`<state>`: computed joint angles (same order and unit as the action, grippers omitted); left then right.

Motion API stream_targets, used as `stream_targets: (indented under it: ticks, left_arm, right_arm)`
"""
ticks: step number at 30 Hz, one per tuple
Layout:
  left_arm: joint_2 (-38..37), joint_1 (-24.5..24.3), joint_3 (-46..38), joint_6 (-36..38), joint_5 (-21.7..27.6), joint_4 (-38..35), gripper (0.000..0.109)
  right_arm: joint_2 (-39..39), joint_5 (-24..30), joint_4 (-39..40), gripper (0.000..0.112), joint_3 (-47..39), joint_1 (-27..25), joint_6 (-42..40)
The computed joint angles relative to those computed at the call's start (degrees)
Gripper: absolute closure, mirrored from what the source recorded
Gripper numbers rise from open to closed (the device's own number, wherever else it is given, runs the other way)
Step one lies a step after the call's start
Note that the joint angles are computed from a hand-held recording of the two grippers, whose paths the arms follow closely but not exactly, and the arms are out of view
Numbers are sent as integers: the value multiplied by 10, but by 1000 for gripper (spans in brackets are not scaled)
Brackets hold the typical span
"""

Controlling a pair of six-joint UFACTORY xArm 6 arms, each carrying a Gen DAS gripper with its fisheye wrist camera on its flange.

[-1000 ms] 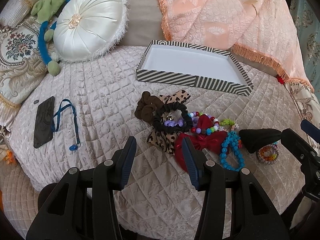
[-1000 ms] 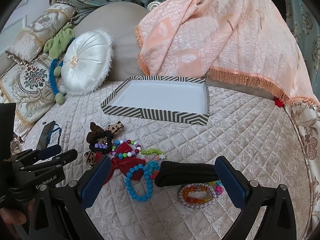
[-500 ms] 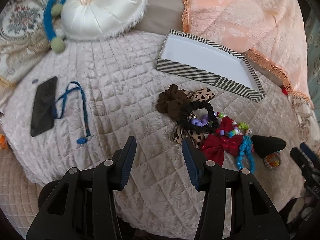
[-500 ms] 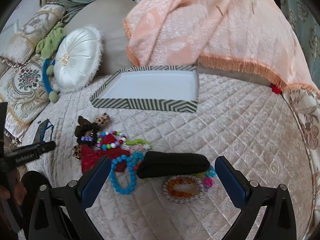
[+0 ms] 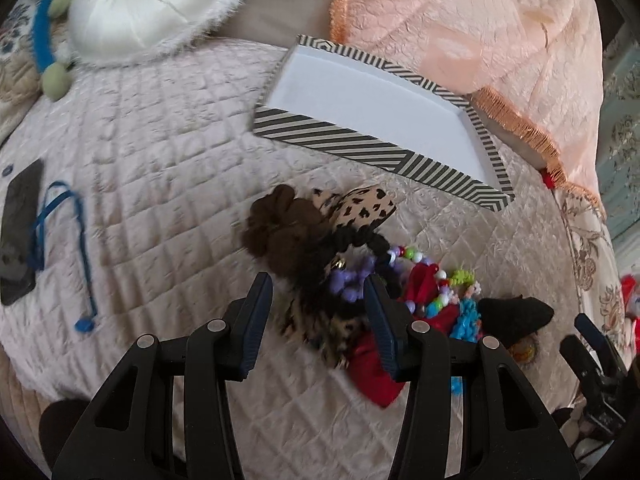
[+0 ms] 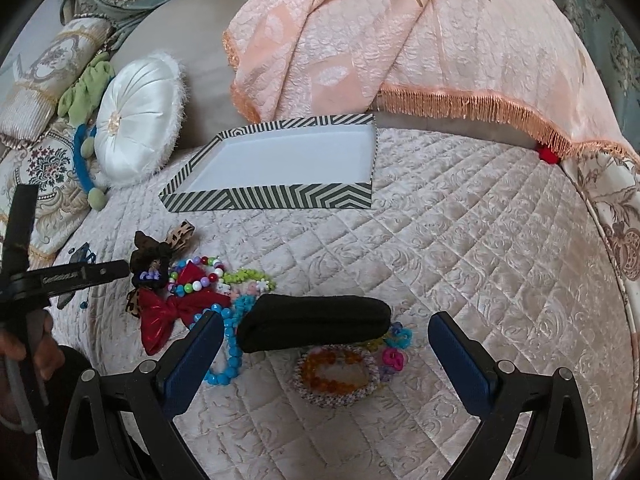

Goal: Organize jewelry
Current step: 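Grasp the black scrunchie with the left tool while the right tool grasps the black hair clip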

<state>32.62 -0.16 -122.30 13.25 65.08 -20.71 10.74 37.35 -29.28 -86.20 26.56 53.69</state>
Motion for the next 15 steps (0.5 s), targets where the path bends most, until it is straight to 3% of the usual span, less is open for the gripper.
stream_targets:
  ticks: [3,8,15]
  left_arm:
    - [27,-9,-36,-1,9,12,70]
    - [71,-17,-92,-10,26,40,99]
    - [54,7,-96,6,45,-27,102]
  right_arm:
    - [-1,-4,1,11,5,-5,1]
    - [-4,-5,8,11,11,-12,-3]
    - [-4,-6,12,11,12,-14,-9]
